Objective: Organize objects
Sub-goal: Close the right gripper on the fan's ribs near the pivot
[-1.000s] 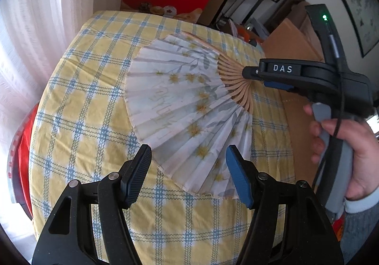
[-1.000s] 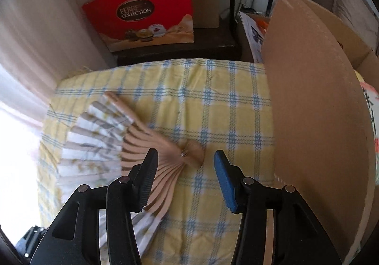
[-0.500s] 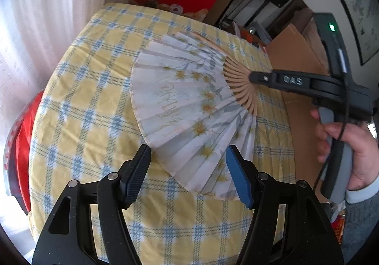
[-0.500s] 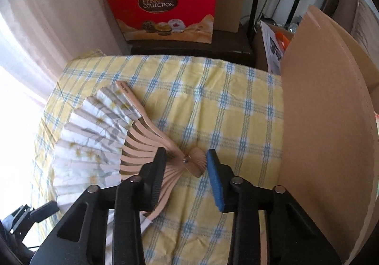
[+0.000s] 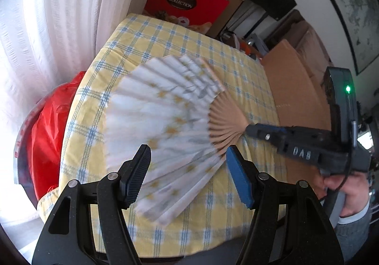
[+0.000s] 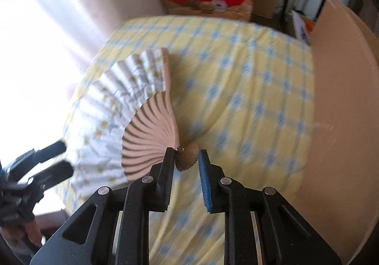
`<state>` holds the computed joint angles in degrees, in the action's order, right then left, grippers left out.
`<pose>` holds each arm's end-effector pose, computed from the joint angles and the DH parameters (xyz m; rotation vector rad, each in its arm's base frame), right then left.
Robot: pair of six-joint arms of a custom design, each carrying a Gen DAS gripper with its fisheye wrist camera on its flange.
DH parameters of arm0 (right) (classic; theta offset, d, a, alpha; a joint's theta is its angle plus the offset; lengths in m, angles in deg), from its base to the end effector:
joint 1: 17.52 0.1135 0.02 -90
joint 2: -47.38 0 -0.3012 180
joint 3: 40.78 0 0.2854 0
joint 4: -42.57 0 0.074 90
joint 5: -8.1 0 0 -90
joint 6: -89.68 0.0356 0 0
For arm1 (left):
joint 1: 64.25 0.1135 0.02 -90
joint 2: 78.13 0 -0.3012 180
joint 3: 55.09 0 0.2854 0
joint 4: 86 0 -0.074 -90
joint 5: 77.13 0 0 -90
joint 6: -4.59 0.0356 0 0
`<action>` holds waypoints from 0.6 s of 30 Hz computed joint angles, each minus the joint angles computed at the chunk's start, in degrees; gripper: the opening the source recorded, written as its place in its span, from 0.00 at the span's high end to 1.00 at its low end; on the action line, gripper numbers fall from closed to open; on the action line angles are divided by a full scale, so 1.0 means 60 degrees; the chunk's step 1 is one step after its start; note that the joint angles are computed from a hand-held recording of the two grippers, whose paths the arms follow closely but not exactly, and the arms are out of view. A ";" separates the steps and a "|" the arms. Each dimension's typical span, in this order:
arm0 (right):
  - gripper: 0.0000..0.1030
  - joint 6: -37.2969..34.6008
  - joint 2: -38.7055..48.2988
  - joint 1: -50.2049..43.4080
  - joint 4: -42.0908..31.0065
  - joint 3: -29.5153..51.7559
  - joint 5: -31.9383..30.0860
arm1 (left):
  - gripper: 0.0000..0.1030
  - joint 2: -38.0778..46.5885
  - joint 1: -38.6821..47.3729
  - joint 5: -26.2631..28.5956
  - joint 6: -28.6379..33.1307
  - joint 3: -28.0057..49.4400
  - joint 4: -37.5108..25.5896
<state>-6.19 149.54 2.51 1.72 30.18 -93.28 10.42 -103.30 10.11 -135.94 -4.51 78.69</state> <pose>0.3369 0.1303 0.1565 -0.6792 2.7544 0.3357 0.2363 -0.1895 0.1512 -0.2804 2.5822 -0.5629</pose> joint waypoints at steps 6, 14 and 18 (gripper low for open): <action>0.78 -0.0219 -0.0802 0.0497 0.0294 -0.0986 -0.0080 | 0.38 -0.0541 -0.0511 -0.0280 -0.0424 -0.0578 -0.0173; 0.63 -0.0124 -0.0404 0.0768 0.1330 -0.0925 -0.0219 | 0.38 -0.1944 -0.0972 -0.0964 -0.1270 -0.1882 -0.0874; 0.77 -0.0020 0.0137 0.0664 0.1319 -0.0729 -0.0812 | 0.38 -0.2337 -0.0544 -0.0622 -0.1692 -0.2716 -0.0372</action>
